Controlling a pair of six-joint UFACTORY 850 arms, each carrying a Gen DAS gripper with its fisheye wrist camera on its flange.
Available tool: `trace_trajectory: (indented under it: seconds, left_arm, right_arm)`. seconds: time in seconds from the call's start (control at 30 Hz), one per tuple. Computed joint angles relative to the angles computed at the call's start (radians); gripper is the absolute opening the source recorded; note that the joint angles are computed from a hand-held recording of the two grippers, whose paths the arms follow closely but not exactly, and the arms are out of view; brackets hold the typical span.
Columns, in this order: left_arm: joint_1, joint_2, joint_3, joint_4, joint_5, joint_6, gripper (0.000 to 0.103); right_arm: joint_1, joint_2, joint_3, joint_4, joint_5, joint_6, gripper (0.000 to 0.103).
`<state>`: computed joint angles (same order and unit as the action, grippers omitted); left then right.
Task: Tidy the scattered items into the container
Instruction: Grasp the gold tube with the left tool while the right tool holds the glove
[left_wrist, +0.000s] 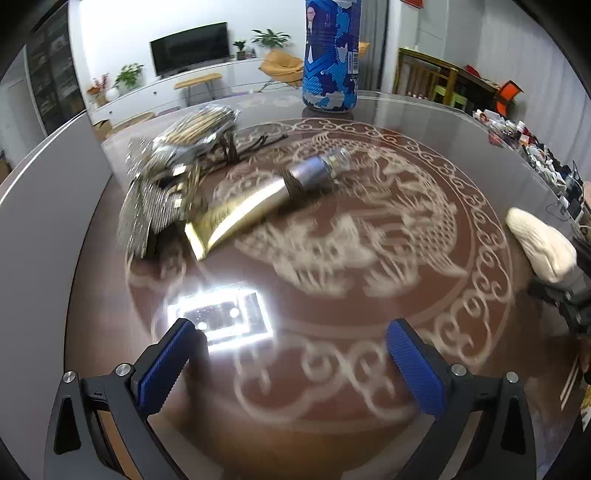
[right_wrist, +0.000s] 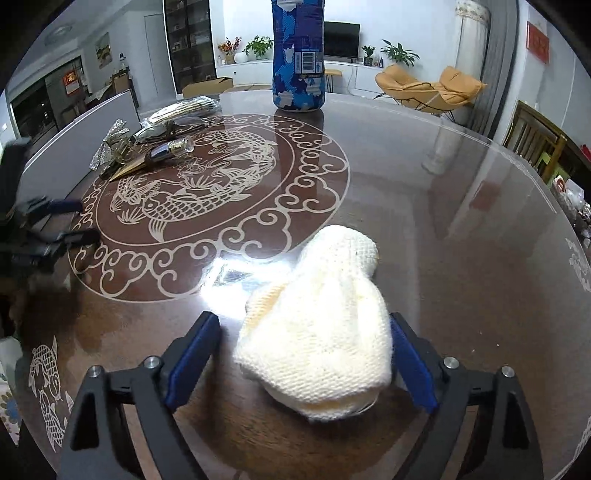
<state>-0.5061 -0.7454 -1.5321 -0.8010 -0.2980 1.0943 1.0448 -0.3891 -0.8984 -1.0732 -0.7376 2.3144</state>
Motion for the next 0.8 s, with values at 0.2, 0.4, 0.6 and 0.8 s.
trace_trajectory:
  seconds: [0.2,0.4,0.6,0.8]
  left_arm:
    - [0.003,-0.111,-0.185,0.173,-0.043,-0.198,0.103]
    - [-0.013,-0.194,-0.328,0.273,-0.086,-0.312,0.103]
    - [-0.042,-0.207,-0.353,0.166,-0.161,-0.109,0.103]
    - [-0.058,-0.204,-0.363,0.133,-0.318,0.129,0.103]
  right_arm:
    - [0.001,0.003,0.004,-0.002,0.000,0.006,0.090]
    - [0.002,0.006,0.005,0.005,-0.006,0.008,0.090]
    - [0.006,0.011,0.010,0.006,-0.010,0.018,0.090]
    - [0.010,0.018,0.016,-0.004,-0.008,0.036,0.090]
